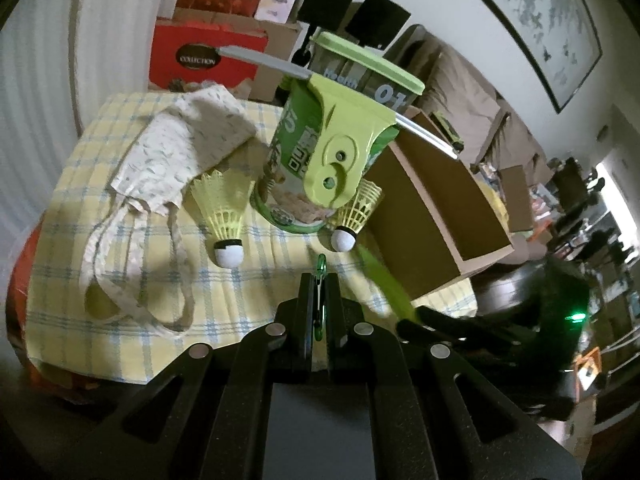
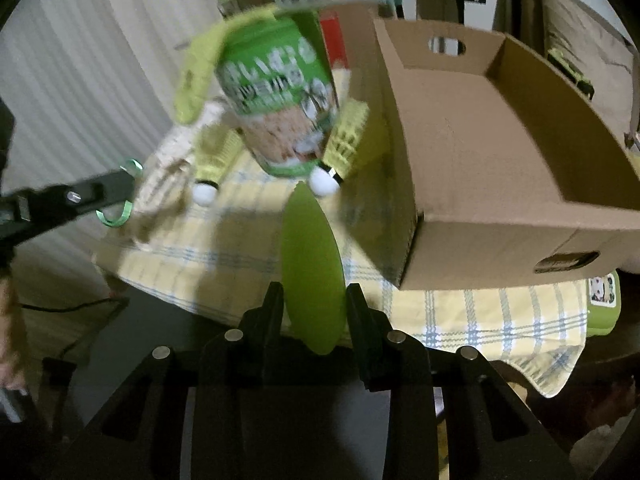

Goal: Organize objects
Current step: 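Lift the green tag away from the tin with the right gripper, then carry the green tag over the cardboard tray with the right gripper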

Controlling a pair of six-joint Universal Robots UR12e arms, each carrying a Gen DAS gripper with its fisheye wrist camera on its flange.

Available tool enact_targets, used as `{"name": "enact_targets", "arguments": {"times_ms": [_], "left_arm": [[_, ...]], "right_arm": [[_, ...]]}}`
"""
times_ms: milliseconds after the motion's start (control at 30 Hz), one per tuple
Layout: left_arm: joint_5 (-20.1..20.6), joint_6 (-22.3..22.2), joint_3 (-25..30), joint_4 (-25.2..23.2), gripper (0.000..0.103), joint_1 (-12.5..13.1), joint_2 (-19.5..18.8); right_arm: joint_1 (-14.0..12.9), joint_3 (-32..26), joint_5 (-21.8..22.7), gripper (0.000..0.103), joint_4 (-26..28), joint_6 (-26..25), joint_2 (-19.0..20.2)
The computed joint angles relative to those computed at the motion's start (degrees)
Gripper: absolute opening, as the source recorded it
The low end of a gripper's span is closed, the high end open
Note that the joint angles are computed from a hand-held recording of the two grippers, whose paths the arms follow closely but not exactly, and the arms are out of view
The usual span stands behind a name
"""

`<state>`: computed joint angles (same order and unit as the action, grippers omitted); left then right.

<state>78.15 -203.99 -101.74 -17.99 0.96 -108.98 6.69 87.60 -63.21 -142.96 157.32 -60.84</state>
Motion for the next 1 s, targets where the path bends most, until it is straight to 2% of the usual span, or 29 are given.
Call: {"name": "enact_targets", "arguments": {"times_ms": [133, 433, 767, 1000], "left_arm": [[4.4, 1.3, 0.2, 0.4, 0.004, -1.0, 0.2], [11.6, 4.1, 1.0, 2.0, 0.004, -2.7, 0.2], [15.0, 5.0, 2.8, 2.6, 0.004, -3.8, -0.5], [16.4, 5.7, 4.7, 2.9, 0.004, -4.9, -1.3]], "right_arm": [[-0.1, 0.7, 1.1, 0.031, -3.1, 0.9, -1.1], [0.2, 0.1, 1.0, 0.031, -9.5, 2.8, -1.9], [0.3, 0.2, -0.4, 0.031, -16.0, 5.4, -2.4], [-0.4, 0.1, -0.4, 0.031, -17.5, 6.8, -2.7]]}}
